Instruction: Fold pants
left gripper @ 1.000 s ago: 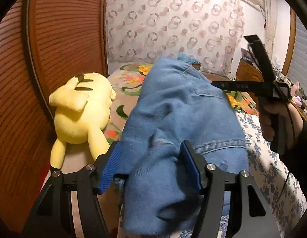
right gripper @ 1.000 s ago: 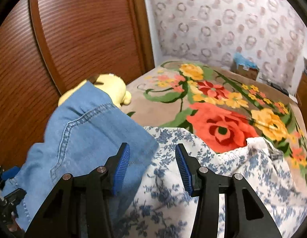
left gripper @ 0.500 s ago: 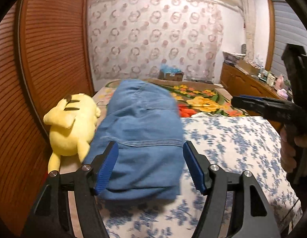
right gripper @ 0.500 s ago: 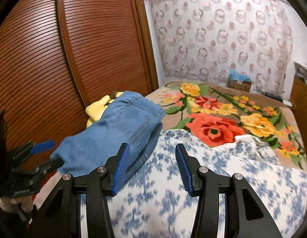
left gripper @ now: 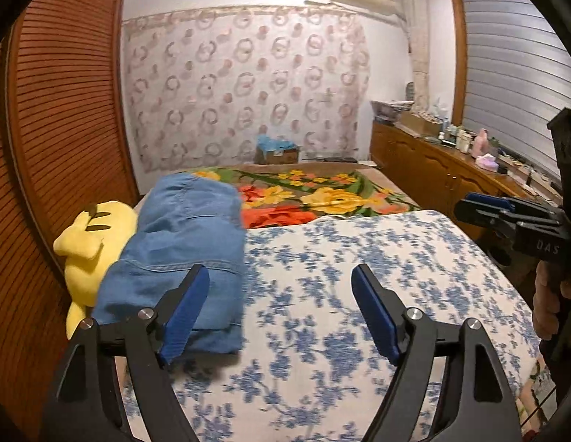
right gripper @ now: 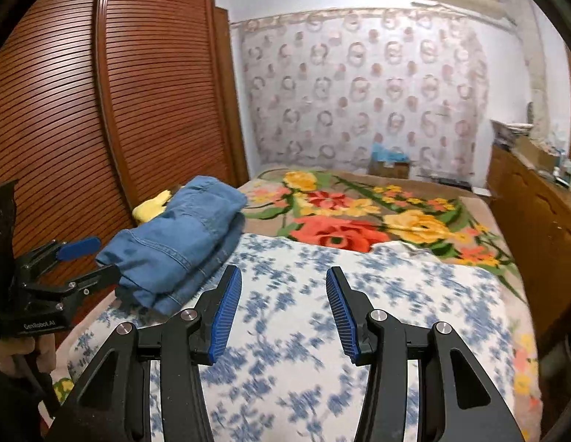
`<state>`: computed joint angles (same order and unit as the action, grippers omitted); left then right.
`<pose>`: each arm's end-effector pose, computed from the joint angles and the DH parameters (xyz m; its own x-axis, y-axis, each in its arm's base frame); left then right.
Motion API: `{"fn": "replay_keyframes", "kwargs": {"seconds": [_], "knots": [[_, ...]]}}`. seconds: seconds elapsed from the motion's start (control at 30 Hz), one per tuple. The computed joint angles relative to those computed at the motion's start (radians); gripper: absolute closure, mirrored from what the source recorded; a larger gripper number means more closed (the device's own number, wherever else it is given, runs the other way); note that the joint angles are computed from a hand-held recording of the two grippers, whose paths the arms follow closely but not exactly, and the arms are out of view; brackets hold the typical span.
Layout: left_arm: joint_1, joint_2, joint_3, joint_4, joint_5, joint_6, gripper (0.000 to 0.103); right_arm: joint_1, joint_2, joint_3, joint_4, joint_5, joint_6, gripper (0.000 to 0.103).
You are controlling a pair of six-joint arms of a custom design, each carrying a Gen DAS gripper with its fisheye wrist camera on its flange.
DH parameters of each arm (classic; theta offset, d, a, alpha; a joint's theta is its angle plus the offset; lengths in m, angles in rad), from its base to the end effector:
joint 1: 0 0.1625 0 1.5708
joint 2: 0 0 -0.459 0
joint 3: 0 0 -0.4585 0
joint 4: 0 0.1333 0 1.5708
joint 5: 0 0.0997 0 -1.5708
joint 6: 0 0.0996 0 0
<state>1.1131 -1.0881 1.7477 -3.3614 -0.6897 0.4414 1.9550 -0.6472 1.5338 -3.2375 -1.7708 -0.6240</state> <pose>-0.1098 -0.6985 0.3513 -0.7146 -0.1488 -0.6835 0.5457 0.4927 -0.6778 0.4034 -0.6950 0.0847 -0.6242 -0.5780 0.5256 -0.7777 0.3959 -0.4883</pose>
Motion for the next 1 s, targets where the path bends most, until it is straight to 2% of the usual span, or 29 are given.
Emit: {"fn": "replay_keyframes", "kwargs": {"seconds": [0.17,0.23,0.33,0.5,0.6,0.73,1.0], "knots": [[-0.022,0.005,0.018,-0.001,-0.026,-0.004,0.013,0.0,-0.087,0.137,-0.087,-0.016,0.011,0.053],[-0.03,0.002,0.026,0.012,-0.043,-0.019,0.0,0.006,-0.104,0.168,-0.113,-0.024,0.016,0.052],[-0.049,0.012,0.036,-0.033,-0.032,0.002,0.0,0.006,-0.134,0.216,-0.142,-0.024,0.026,0.051],[-0.077,0.01,0.057,-0.071,-0.018,0.011,0.0,0.016,-0.16,0.269,-0.207,-0.034,0.023,0.035],[-0.101,0.015,0.065,-0.091,0.026,0.013,0.0,0.024,-0.162,0.282,-0.233,-0.042,0.031,0.027],[-0.13,0.034,0.069,-0.152,0.097,0.051,0.0,0.031,-0.176,0.322,-0.3,-0.057,0.029,0.027],[-0.154,0.028,0.099,-0.191,0.119,0.055,0.0,0.026,-0.206,0.385,-0.38,-0.043,0.035,0.027]]}}
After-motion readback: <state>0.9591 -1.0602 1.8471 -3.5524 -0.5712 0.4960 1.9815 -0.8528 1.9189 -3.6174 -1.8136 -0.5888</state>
